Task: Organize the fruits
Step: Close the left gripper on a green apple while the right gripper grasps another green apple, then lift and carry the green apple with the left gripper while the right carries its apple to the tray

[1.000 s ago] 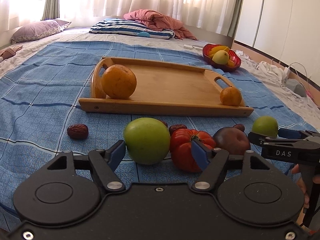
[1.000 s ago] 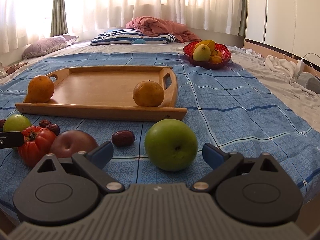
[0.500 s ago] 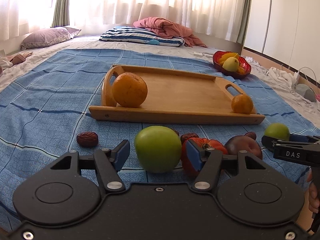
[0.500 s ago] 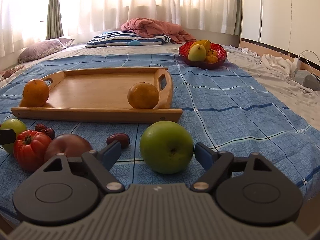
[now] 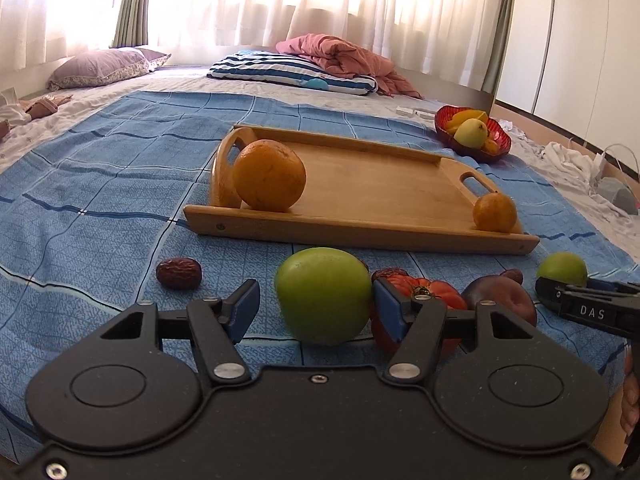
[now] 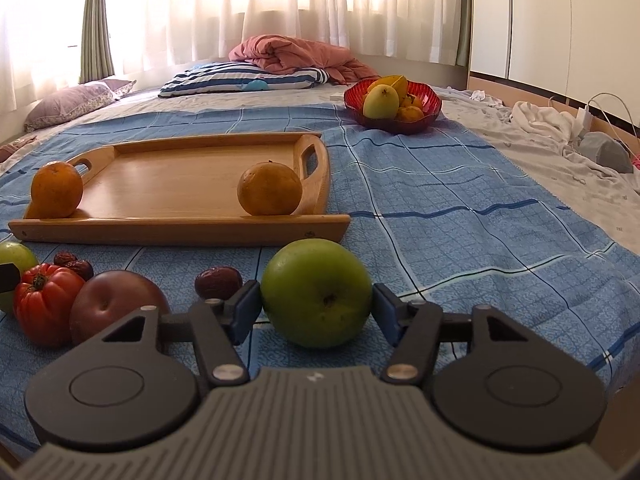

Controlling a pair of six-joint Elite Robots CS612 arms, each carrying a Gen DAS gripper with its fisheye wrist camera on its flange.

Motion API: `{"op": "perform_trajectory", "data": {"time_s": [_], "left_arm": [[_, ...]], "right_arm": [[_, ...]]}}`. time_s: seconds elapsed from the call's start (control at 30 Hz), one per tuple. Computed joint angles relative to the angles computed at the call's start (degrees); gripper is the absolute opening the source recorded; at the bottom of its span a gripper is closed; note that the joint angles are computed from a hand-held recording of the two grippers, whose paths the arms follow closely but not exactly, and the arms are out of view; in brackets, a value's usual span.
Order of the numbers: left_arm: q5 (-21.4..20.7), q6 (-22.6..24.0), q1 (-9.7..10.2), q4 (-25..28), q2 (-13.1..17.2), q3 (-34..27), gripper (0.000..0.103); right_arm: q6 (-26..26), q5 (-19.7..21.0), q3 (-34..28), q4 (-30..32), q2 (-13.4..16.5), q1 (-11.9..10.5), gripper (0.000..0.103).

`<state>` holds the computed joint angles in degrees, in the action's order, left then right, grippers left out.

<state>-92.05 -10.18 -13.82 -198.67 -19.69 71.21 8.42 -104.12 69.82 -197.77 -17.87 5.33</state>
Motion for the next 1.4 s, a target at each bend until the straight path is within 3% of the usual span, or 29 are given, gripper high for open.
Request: {"op": "perform_trajectory", "data": {"time_s": [0.37, 0.5, 0.83, 1.13, 1.4], "left_arm": [[-8.0, -10.1, 2.19, 4.0, 2.7, -5.6, 0.064], [-7.5, -11.4, 2.00, 3.5, 3.1, -6.3, 0.056], [1.1, -3.0, -0.19, 3.7, 1.7, -4.6, 0.055], [3.2, 1.6, -1.08, 2.2, 1.2, -4.6, 0.055], [1.9, 2.3, -1.41, 2.0, 0.9, -5.7, 0.055]], "right_arm": [[-0.9, 0.0, -0.9, 0.9, 0.4, 0.0, 0.066], [-0.6, 0.3, -1.5, 2.2, 0.6, -0.1, 0.066], [1.0, 1.6, -0.7, 2.0, 0.0, -0.5, 0.062], [-0.6, 2.7, -0.6, -0.6, -0.2, -0.3, 0.062], [-2.0, 3.9, -1.9, -2.5, -0.1, -0.1, 0.062]]}}
